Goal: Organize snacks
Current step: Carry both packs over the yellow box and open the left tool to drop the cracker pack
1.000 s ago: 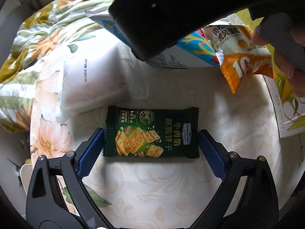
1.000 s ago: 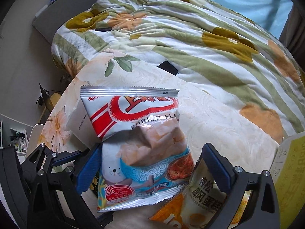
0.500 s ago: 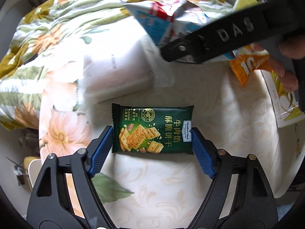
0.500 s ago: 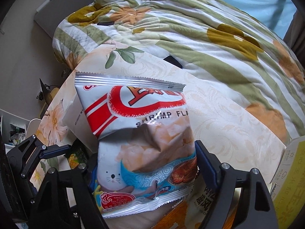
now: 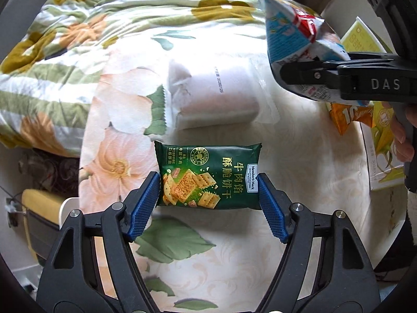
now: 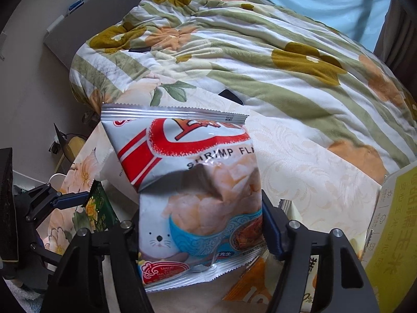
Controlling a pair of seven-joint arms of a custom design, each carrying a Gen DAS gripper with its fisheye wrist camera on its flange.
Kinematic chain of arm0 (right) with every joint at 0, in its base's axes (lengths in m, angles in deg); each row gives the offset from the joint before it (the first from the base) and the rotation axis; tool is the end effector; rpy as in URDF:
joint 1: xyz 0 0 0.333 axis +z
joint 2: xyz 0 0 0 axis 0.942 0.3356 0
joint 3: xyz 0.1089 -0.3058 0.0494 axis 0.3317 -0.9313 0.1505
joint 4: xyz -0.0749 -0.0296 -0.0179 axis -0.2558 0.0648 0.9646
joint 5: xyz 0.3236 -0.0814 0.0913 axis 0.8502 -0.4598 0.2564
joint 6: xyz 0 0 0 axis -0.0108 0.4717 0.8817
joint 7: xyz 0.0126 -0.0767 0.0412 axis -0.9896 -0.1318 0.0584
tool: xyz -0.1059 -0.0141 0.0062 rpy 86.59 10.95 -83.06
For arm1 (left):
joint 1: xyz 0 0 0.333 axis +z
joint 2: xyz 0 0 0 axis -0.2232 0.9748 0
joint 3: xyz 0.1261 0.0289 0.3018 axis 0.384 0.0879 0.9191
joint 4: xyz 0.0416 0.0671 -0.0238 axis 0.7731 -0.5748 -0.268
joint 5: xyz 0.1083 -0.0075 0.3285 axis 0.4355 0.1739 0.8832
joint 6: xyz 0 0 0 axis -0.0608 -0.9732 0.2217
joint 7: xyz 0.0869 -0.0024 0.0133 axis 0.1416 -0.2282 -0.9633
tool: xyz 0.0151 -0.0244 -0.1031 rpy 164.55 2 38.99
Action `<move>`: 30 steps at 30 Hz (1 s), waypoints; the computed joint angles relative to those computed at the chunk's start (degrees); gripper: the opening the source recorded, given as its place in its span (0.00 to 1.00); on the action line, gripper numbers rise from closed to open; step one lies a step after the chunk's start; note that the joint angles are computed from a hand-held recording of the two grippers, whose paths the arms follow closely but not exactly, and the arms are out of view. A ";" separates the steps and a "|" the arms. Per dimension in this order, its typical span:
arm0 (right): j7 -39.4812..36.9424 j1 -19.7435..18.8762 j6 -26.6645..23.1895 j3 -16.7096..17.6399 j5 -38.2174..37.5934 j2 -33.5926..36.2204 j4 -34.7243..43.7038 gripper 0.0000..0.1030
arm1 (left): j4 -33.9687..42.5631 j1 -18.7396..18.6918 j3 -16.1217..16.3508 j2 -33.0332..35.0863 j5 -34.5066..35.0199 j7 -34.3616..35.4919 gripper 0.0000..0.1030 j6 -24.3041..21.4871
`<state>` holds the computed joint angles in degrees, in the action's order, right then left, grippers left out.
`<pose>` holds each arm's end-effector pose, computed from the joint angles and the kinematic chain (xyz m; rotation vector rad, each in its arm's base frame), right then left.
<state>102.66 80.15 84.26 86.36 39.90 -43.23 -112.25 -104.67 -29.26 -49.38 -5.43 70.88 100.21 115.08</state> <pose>0.6945 0.2087 0.4357 -2.4605 1.2281 -0.0306 0.5657 -0.2352 0.4074 -2.1387 2.0138 -0.4854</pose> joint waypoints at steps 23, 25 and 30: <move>3.47 -3.57 13.50 -3.57 11.17 -26.88 -24.45 0.61 | 14.44 -1.98 -3.91 -3.62 4.22 6.11 0.69 -5.22; 3.98 -4.20 14.16 -4.84 11.40 -28.99 -26.17 0.61 | 18.92 -3.45 -4.05 -1.63 3.98 6.37 0.69 -6.63; 3.16 -6.63 14.11 -8.33 10.91 -33.01 -28.36 0.61 | 35.96 -9.43 -3.22 6.98 5.99 4.90 0.69 -12.56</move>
